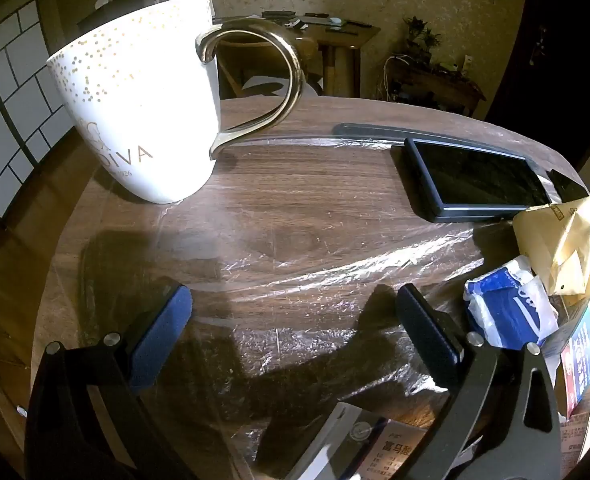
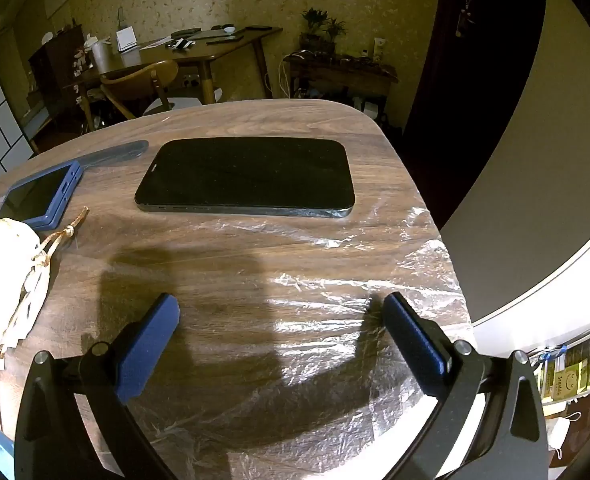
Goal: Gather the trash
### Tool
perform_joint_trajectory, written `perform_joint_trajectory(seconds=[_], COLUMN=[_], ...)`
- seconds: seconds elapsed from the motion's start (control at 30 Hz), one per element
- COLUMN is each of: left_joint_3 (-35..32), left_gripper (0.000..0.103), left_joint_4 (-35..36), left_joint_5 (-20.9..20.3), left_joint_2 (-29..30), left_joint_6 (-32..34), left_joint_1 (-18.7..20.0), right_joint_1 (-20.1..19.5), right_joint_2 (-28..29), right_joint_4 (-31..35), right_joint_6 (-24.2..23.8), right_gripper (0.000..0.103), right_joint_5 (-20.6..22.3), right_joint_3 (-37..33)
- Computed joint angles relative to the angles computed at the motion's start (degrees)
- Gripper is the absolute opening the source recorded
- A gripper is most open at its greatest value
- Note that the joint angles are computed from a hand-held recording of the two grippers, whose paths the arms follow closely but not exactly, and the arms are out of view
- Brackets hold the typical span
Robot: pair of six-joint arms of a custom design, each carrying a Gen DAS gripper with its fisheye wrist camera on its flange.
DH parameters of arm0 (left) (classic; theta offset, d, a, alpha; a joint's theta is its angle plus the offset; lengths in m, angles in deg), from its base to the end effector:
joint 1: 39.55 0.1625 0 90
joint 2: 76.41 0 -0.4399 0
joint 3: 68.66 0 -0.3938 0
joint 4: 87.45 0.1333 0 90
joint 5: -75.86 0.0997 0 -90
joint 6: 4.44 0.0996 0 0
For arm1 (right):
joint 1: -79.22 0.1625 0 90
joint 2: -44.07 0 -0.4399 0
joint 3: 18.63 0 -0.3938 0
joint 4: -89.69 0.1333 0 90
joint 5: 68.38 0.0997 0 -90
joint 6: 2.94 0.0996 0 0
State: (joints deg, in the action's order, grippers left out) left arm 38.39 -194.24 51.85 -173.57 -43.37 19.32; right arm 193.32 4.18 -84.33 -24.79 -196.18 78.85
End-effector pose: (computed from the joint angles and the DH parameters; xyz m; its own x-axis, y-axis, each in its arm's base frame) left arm -0.0339 -0.4900 0.5031 -0.6376 -0.4434 -0.6300 0.1447 0.7342 -0.6633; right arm 0.3407 -0.5847 0.0861 -0.6368 -0.3726 0.6751 -0.6493 0.7313 -0.2089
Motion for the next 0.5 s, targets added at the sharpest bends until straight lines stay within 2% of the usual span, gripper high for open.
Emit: perform_joint_trajectory(seconds=[0.5], left_joint_3=[-0.04], left_gripper=[0.102], left_joint_4=[0.11], left_joint_5=[-0.06], left_joint_2=[0.0], left_joint_6=[-0.09], left_joint_1=[0.0], right_joint_1=[-0.03], right_joint_2=[-0.02], right_joint_4=[0.06], right_joint_6=[0.07], right_gripper=[0.099], right_joint_5=[0.05], right_joint_3=[0.03])
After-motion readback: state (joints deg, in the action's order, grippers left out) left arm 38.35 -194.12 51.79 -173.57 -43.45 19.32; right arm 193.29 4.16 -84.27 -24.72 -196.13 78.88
